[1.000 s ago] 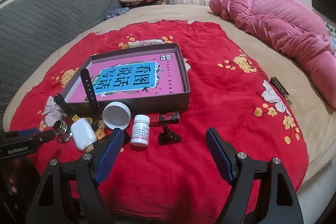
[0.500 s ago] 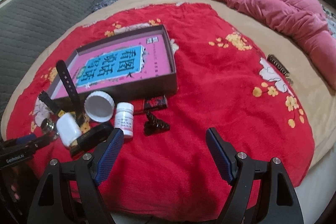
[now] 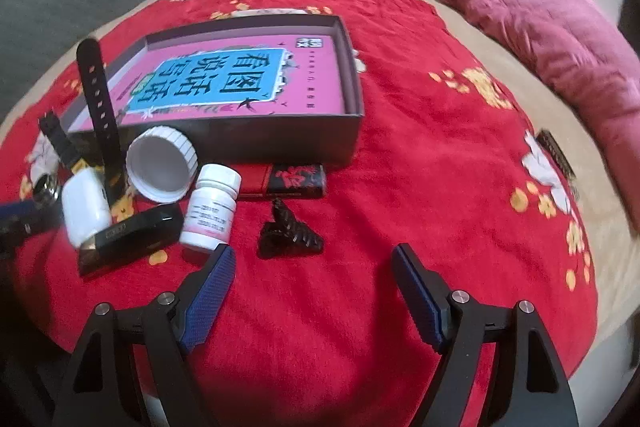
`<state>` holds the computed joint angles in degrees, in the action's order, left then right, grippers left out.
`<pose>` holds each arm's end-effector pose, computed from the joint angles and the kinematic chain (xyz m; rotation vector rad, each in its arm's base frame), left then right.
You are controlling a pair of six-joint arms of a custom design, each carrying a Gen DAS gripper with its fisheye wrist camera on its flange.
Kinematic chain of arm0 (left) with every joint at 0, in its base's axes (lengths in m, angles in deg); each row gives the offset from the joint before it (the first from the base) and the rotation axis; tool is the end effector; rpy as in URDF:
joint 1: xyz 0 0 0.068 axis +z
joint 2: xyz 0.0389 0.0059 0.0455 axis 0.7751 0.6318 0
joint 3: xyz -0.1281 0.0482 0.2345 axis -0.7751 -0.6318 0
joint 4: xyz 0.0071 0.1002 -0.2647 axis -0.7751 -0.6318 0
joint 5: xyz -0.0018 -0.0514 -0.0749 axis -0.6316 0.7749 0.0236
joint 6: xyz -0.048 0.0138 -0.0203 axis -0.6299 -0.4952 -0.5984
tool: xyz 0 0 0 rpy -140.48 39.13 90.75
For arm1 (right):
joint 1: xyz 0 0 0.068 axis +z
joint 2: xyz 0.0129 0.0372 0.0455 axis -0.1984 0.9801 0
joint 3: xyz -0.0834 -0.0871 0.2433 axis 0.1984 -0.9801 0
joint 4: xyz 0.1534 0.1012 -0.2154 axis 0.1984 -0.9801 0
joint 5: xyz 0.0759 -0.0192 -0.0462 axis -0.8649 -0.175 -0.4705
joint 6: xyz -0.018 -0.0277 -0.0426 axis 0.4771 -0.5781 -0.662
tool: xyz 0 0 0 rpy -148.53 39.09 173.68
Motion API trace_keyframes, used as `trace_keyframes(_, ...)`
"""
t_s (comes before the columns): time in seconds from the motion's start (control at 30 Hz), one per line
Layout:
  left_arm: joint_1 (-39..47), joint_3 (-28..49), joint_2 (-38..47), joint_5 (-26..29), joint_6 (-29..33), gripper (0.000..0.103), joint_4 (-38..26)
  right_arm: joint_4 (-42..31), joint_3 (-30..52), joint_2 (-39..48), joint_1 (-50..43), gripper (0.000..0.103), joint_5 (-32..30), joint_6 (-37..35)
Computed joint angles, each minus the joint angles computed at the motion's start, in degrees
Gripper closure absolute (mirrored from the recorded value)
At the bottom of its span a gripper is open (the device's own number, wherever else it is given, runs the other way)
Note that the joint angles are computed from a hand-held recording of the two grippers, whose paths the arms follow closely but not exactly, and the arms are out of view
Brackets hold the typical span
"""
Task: Organize rigid objects
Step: 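Close the left tool on the silver metal jar while the right tool grasps the black spring clip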
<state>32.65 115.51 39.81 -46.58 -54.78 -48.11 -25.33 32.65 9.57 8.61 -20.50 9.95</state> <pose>0.3464 -0.1180 0.1350 0.4360 2.6625 -0.2600 0.2400 0.0740 0.1420 0.2953 2.5649 -0.1915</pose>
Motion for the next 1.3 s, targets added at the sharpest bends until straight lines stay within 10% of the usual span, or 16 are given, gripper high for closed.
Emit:
trace_keyframes(0.43, 1.02, 1.24, 2.19, 2.83, 0.41, 0.042, 1.29, 7.12, -0.42, 4.82, 0.42, 0.068, 0.74, -6.36)
trace_keyframes(1.3, 3.77, 4.45, 6.6, 10.53, -0.57, 0.06, 5.36, 10.94, -7.05, -5.5, -6.05, 0.069, -7.03, -2.69)
